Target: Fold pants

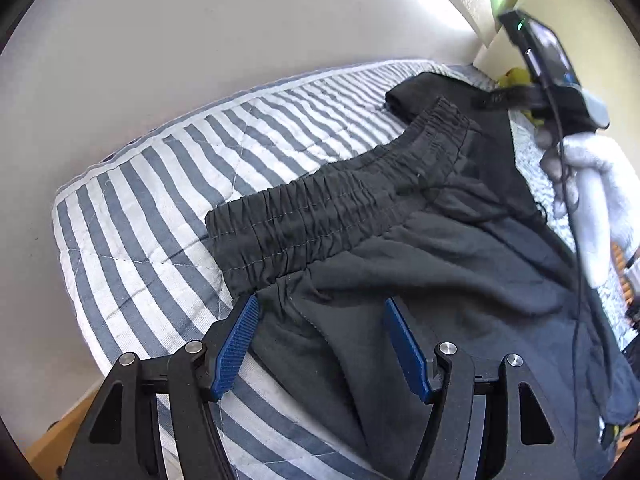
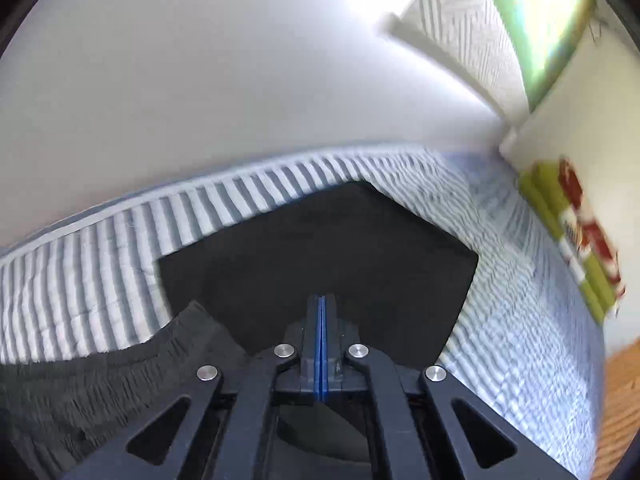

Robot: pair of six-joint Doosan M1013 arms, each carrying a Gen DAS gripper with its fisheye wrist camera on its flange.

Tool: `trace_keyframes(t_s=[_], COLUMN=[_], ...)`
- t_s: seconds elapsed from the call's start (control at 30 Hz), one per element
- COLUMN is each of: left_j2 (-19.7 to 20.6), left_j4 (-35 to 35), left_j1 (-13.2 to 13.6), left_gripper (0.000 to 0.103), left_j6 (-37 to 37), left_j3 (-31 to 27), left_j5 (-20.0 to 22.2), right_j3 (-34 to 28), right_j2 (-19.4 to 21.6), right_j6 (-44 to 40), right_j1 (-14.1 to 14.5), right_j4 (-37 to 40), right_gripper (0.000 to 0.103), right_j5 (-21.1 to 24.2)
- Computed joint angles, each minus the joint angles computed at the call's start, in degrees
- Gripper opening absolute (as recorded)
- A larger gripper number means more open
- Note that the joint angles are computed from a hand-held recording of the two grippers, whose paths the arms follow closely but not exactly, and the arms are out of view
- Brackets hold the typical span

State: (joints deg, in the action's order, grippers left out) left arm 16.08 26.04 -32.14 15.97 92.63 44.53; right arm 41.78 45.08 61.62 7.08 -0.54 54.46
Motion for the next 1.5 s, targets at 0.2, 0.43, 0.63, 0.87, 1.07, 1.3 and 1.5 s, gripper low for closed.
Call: trace_keyframes(t_s=[0.2,0.43,0.63,0.87,1.07,1.3,1.5], left_j2=[-1.1,-2.0,-1.9,0.3,1.5,-0.6,-2.1], left_j4=[1.4,3.8,2.3,0.3,-2.6,-7.0,-9.7], left_j1=[0.1,-0.1,0.6,-0.1,0.0,1.6,2.3], left_gripper=[0.069,0.069,0.069,0.081,0.070,0.013,0.005], left_j6=[-2.7,-5.2,-5.7,-4.2,-0.6,-1.6,-0.4], left_j3=[1.2,2.0,2.7,1.1,-1.4,0.6,2.0], left_j5=[-1.6,0.8,2.0,-1.4,1.9,1.8,-0.7], right_j3=[3.1,16.5,38.6,55.1,63.2,67.2,70.1], right_j2=[-3.9,-16.2,-31.9,-43.3,-47.7,-49.8,-50.3], right_j6=[-5.5,-8.6,-8.6,-7.0,-15.5,-24.5,-20.9], right_j1=[-2.5,-11.1,-19.6,-28.5,-29.8,-27.7,-24.6], right_j4=[8.2,15.9,11.6,10.3,10.7,9.5,0.3], right_gripper=[0.018,0.029,0.029,0.029,0.035,0.046,0.046], right_j5=[3.4,4.4,-0.8,1.4,3.0,1.0,-7.6])
